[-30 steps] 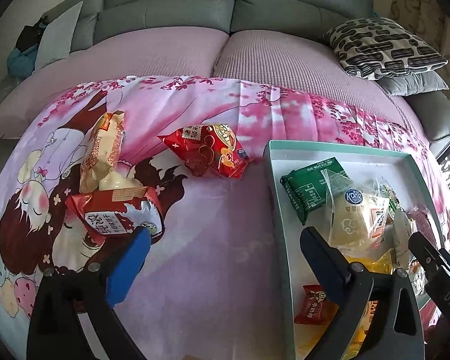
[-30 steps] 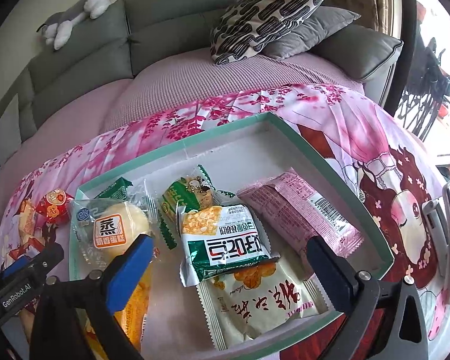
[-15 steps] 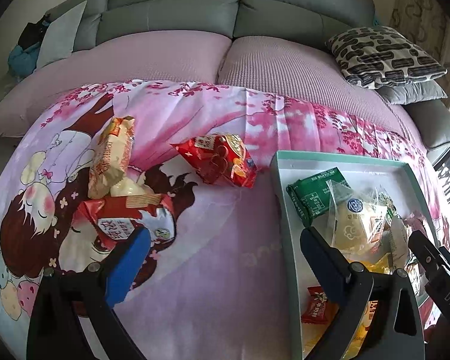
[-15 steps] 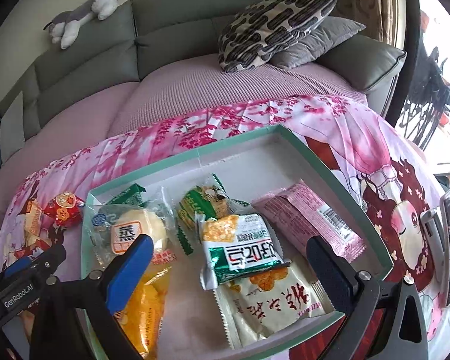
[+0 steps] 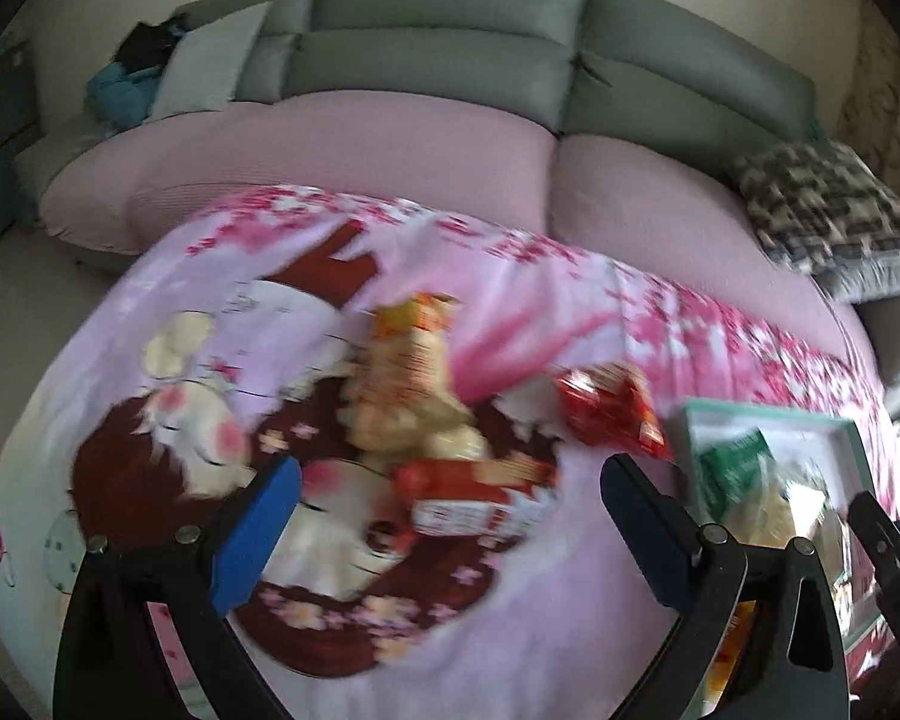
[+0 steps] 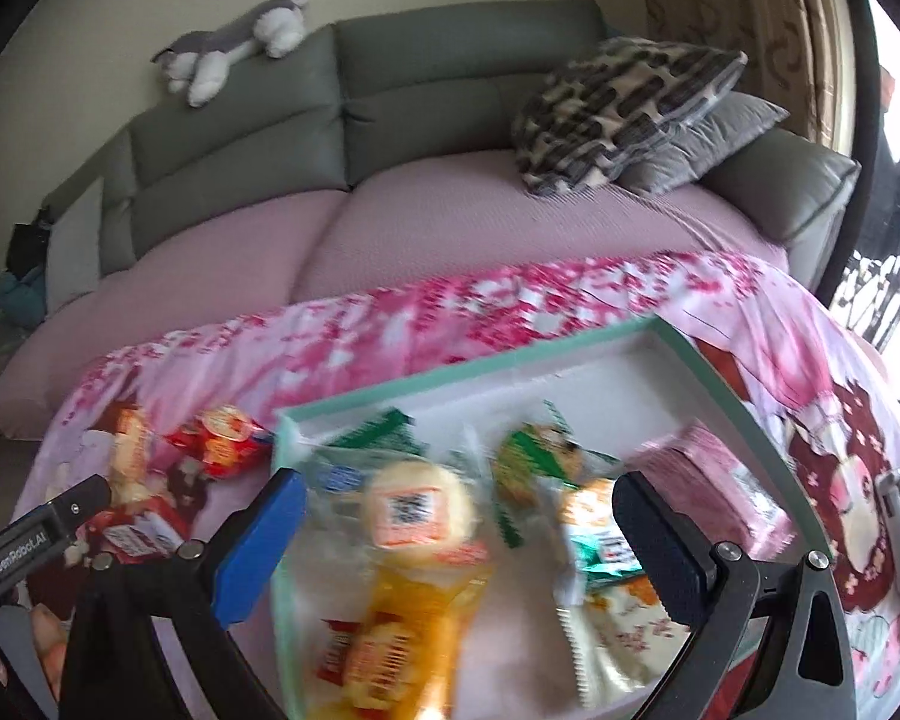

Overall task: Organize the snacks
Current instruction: 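Withdraw both tools from the tray back toward the snack pile, then grasp the red milk biscuit pack with the right tool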

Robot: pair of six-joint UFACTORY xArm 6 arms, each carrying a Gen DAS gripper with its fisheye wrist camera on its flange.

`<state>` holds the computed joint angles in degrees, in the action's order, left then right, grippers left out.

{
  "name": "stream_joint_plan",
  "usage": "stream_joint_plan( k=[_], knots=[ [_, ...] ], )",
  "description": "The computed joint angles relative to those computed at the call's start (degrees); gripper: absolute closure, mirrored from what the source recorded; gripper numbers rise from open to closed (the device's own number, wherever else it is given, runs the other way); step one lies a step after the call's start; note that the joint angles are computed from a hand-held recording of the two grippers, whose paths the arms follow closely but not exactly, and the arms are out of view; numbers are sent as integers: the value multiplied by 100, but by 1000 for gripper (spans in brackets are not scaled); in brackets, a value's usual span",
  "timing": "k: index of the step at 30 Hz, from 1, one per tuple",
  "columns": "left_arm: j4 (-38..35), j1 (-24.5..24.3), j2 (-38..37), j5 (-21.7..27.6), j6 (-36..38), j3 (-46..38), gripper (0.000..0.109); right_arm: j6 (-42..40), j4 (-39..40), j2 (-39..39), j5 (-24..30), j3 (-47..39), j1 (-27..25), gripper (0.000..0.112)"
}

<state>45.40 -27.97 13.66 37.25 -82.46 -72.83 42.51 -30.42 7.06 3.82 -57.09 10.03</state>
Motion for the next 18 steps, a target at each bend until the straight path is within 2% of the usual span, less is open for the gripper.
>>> stream_joint_plan(
  k=[6, 18],
  knots=[
    [140, 376, -509, -83, -410, 657, 9, -278, 390, 205, -13, -220, 377, 9],
    [-30, 807, -755, -537, -207, 1164, 9, -871, 1236, 740, 139, -720, 1141, 9]
  ],
)
